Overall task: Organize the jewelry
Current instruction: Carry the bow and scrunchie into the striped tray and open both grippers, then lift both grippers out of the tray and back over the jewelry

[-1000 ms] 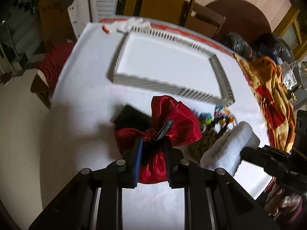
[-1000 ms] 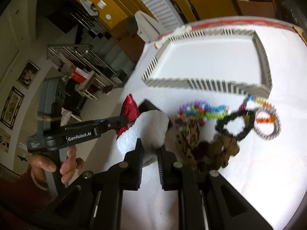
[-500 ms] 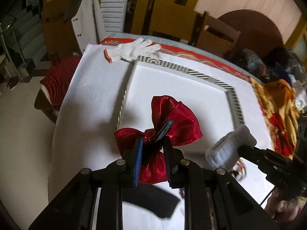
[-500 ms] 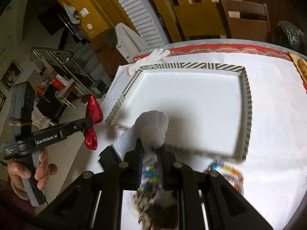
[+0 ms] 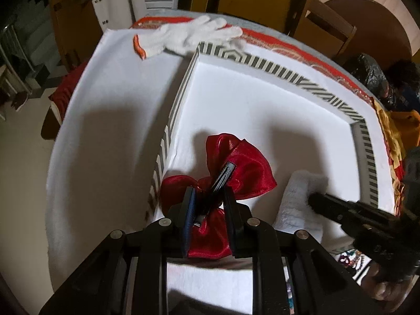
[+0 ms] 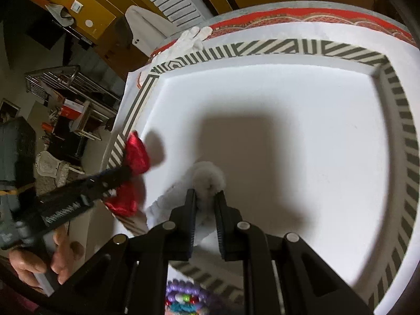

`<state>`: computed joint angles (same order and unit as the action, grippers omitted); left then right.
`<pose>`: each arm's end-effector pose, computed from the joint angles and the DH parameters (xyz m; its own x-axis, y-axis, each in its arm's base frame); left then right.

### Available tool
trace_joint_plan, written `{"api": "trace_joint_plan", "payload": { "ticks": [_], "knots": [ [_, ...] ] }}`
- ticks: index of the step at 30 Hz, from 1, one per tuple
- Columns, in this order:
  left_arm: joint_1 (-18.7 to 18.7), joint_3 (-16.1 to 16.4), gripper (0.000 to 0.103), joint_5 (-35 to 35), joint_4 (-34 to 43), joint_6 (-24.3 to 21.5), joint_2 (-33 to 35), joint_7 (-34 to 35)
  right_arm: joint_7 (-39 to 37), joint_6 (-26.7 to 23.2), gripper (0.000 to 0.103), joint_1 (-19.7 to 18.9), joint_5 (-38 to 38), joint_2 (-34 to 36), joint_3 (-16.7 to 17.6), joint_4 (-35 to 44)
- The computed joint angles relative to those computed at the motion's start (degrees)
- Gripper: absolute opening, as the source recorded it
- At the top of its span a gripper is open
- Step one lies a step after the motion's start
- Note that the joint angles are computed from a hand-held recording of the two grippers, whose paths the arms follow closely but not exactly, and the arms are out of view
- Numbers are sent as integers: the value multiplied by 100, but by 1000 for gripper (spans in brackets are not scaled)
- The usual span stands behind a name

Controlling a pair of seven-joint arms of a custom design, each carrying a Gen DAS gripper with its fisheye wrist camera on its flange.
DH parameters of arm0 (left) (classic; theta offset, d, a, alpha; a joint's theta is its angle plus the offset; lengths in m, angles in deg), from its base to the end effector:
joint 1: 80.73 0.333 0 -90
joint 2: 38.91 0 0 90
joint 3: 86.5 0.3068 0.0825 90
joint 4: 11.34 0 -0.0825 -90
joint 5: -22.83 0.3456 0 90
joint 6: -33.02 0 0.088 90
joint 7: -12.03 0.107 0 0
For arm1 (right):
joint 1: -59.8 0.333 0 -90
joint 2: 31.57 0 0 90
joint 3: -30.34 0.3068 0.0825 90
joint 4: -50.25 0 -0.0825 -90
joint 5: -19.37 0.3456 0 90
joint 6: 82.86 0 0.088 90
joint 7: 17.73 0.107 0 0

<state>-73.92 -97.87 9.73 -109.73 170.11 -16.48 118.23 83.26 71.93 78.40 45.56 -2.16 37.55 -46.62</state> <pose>0.6453 -0.0384 0.4054 -0.2170 -0.9583 0.1858 -0.9350 0.1493 -0.3217 0.6206 0.2689 0.3682 -0.0467 -0.8781 -0.4762 -0.9325 0.2093 -0.2945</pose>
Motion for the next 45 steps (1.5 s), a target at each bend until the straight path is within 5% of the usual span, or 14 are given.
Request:
{"api": "trace_joint_plan", "payload": {
  "ticks": [7,19,29,34,45],
  "knots": [
    [-21,9,18,76,-446,45,-290,140,-314,-231,14,-106,-9,233,141,355],
    [-5,208,18,-240,-1334,80,-967,395,-1349,-455,14,-301,1162,-256,515,-408],
    [-95,301,20,-110,-1281,2,-1025,95,-1230,-545,15,138,1018,-454,275,-612],
    [-100,346,27,-62,-1545,221,-1292,68,-283,-299,46,417,384,-601,-72,-735],
    [-234,479,32,-334,-2261,673,-2090,189,355,463,54,500,-121,-1774,-48,-1968]
  ]
}}
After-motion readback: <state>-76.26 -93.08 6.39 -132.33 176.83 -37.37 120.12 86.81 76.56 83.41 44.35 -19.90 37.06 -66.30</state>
